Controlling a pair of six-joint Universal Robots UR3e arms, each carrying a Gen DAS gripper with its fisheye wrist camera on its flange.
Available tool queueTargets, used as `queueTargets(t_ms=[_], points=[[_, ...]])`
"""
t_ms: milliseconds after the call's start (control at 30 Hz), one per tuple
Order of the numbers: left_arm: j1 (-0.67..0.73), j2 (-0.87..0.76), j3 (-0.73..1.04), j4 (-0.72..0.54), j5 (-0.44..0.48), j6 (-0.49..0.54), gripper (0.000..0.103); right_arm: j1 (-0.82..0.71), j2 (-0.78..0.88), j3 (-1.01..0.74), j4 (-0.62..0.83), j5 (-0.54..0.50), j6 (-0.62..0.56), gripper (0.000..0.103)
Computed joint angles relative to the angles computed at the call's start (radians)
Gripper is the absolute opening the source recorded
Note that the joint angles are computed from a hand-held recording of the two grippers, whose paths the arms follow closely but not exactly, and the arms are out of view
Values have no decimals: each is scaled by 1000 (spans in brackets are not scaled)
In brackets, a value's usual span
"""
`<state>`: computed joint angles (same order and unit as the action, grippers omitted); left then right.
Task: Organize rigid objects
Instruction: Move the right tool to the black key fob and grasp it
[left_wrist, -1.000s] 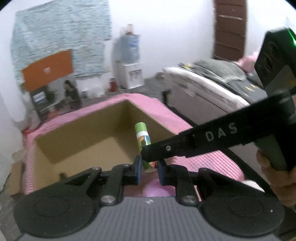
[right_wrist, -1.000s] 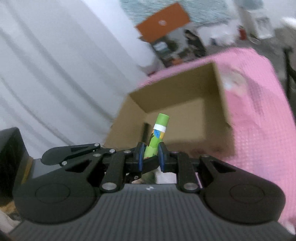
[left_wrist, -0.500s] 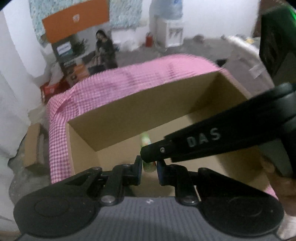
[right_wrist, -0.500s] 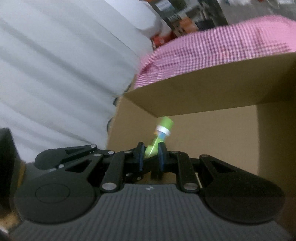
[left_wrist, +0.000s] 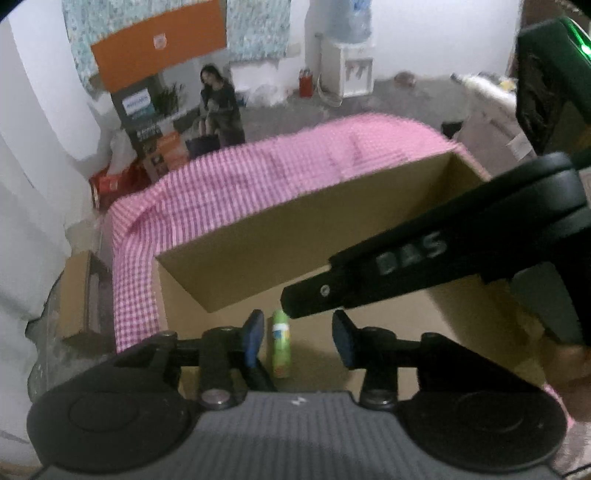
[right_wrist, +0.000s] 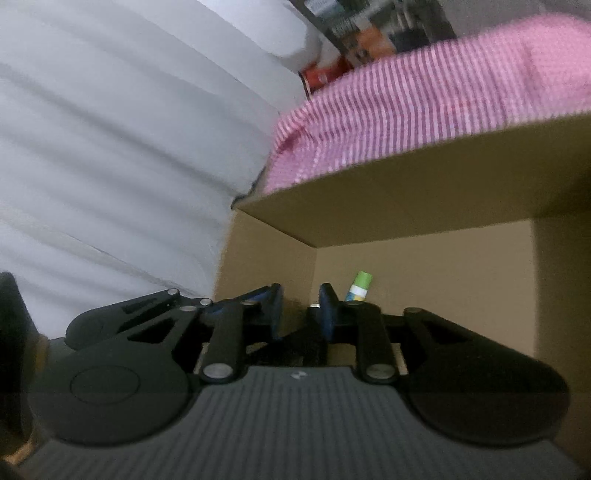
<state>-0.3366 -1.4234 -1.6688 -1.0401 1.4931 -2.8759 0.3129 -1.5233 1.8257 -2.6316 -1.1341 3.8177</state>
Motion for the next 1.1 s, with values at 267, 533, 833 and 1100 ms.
queueTargets(t_ms=[267,533,833,1100], points=[[74,376,-85,-155,-169,46,64,177,-434,65,164,-293,16,67],[180,799,-228,-423,-399,152,78,846,-561,55,348,-986,410,68],[-540,467,-574,266,2,-240,77,1258,-511,291,520,-1251,1161,66],[-723,73,-567,558,116,-285,50,1236,-503,585,190,-1170,1326,49]])
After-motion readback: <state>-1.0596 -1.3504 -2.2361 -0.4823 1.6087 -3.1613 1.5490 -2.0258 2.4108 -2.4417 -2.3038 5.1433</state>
